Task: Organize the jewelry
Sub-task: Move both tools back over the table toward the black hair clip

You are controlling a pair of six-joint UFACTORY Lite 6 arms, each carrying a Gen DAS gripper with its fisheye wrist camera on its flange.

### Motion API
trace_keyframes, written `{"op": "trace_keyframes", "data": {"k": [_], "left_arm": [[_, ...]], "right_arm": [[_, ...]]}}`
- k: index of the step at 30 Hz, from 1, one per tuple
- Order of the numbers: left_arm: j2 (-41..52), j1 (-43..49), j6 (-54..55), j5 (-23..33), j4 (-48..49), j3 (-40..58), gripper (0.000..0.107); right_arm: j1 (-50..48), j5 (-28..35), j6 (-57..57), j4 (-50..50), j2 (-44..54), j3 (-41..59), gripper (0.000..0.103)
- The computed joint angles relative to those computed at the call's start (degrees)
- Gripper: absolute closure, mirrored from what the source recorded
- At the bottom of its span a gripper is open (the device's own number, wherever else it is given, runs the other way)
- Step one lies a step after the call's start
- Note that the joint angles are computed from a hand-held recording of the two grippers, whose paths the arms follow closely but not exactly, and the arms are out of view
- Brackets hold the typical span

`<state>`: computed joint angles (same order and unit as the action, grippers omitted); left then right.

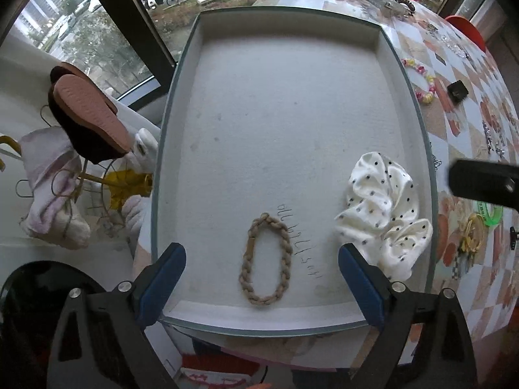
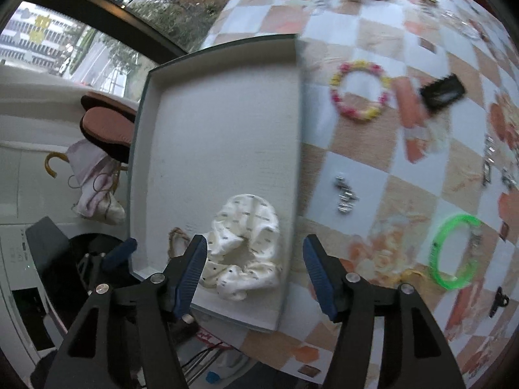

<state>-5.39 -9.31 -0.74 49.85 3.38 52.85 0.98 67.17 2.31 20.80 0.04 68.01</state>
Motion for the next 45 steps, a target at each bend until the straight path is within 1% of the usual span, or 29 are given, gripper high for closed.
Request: {"op": "trace_keyframes", "data": {"k": [4, 6, 7, 8, 11, 12, 19, 23, 27, 32, 36, 39, 45], "left_arm": [[0.22, -1.73, -0.78, 0.01, 2.08, 0.85, 0.009], [-0.66, -2.85, -1.68, 0.42, 3.13, 0.8, 0.004], [-1.17, -3.56, -2.18, 0.64, 3.43, 0.92, 0.004], [-1.29, -3.8, -2.02, 1.22, 3.44, 1.5, 0.004], [-1.63, -4.48, -0.97, 3.03, 3.19, 3.17, 0.004], [-1.92, -4.88, -0.86, 3.57, 3.35, 3.44, 0.004], [-2.16, -8.34, -2.1, 6.41, 5.44, 6.42, 0.004], [-1.7, -9.57, -1.52, 6.95, 4.82, 8.11, 0.004], [0.92, -10.61, 0.29, 8.04, 3.03, 11.11, 0.004], [3.0, -14.09, 3.22, 9.49, -0.29, 15.79, 0.004], [6.15, -18.8, 2.95, 10.32, -0.67, 21.02, 0.004], [10.08, -22.37, 1.43, 10.38, -0.26, 25.75, 0.004], [19.24, -27.23, -2.2, 11.18, 1.27, 36.57, 0.004]], "right_arm": [[-5.05, 1.98, -0.37, -1.4, -4.66, -3.9, 0.038], [-8.34, 3.18, -1.11, -1.99, -6.86, -5.62, 0.037], [-11.75, 4.6, -2.97, -2.36, -8.13, -6.21, 0.031], [-13.65, 5.25, -3.45, -2.7, -9.52, -7.13, 0.02], [-19.69, 7.08, -5.53, -3.38, -13.35, -9.51, 0.018], [-22.27, 7.97, -6.39, -3.75, -14.64, -10.28, 0.012], [-38.85, 14.1, -13.07, -6.67, -18.63, -10.83, 0.012], [-44.83, 15.48, -14.33, -8.57, -20.67, -11.54, 0.012], [-50.49, 16.19, -16.39, -9.51, -21.47, -11.08, 0.012], [-55.06, 16.5, -17.29, -9.67, -21.49, -9.26, 0.012], [-57.57, 15.99, -17.71, -10.4, -19.63, -7.23, 0.012], [-59.08, 14.73, -19.11, -10.82, -17.12, -5.01, 0.012], [-59.49, 10.87, -20.92, -11.36, -8.79, 1.61, 0.012]]}}
